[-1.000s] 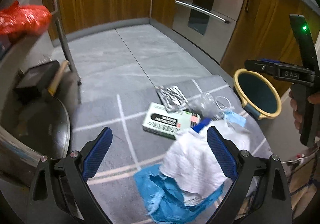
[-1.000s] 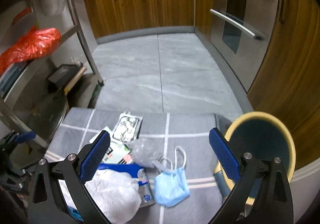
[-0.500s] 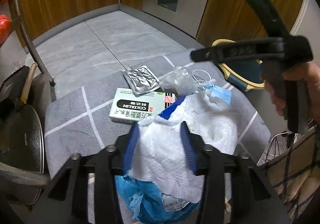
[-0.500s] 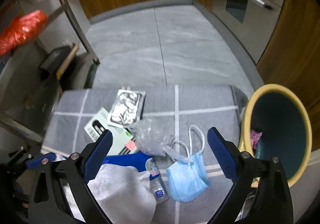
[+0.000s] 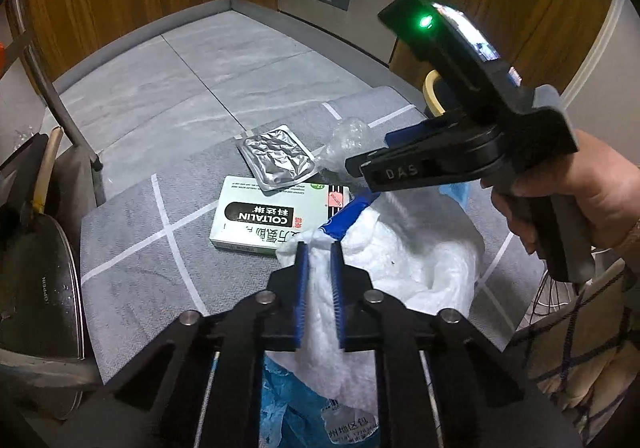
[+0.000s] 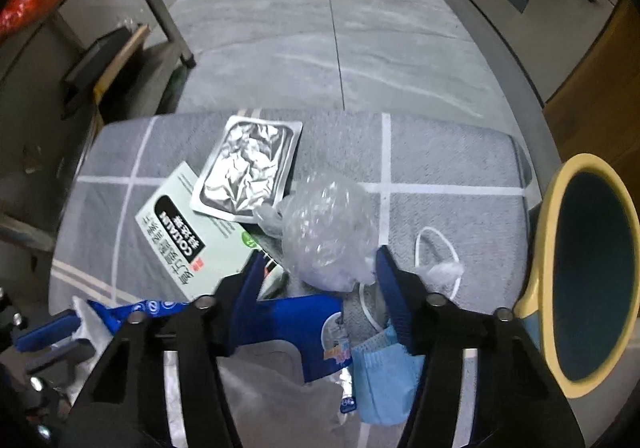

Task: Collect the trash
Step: 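Grasp the clear plastic bag with the right tool and lift it, then carry the clear bag and white tissue over the bin with both tools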

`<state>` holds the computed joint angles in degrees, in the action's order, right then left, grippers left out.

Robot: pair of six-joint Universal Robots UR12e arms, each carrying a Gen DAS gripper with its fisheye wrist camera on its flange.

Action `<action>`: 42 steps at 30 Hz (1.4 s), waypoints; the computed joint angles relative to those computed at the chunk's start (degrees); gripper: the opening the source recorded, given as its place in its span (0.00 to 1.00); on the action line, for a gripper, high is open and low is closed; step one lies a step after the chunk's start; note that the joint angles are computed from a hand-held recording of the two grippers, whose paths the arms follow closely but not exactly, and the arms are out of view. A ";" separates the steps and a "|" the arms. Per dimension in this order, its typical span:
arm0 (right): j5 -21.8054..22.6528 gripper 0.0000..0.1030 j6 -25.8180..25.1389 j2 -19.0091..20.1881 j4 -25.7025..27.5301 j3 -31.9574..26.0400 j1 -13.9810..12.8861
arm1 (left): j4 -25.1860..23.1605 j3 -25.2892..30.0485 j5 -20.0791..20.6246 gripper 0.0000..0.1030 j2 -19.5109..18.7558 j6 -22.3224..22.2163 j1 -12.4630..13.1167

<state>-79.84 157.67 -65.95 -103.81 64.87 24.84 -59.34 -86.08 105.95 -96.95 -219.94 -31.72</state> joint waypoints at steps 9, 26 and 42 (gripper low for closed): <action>1.47 0.16 -0.33 0.30 1.78 -1.07 -0.46 | -0.67 1.40 0.56 0.05 -0.51 1.06 -0.35; 8.81 0.14 0.90 -2.25 -4.23 -0.81 -3.55 | 5.77 3.68 5.85 0.04 -0.31 4.91 -1.68; 12.02 0.14 2.94 -4.39 -8.71 0.57 -5.99 | 11.97 5.79 10.05 0.04 -1.29 9.19 -2.84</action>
<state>-67.82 160.60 -70.34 -112.53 65.44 18.85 -47.36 -80.29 115.99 -98.24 -210.75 -34.56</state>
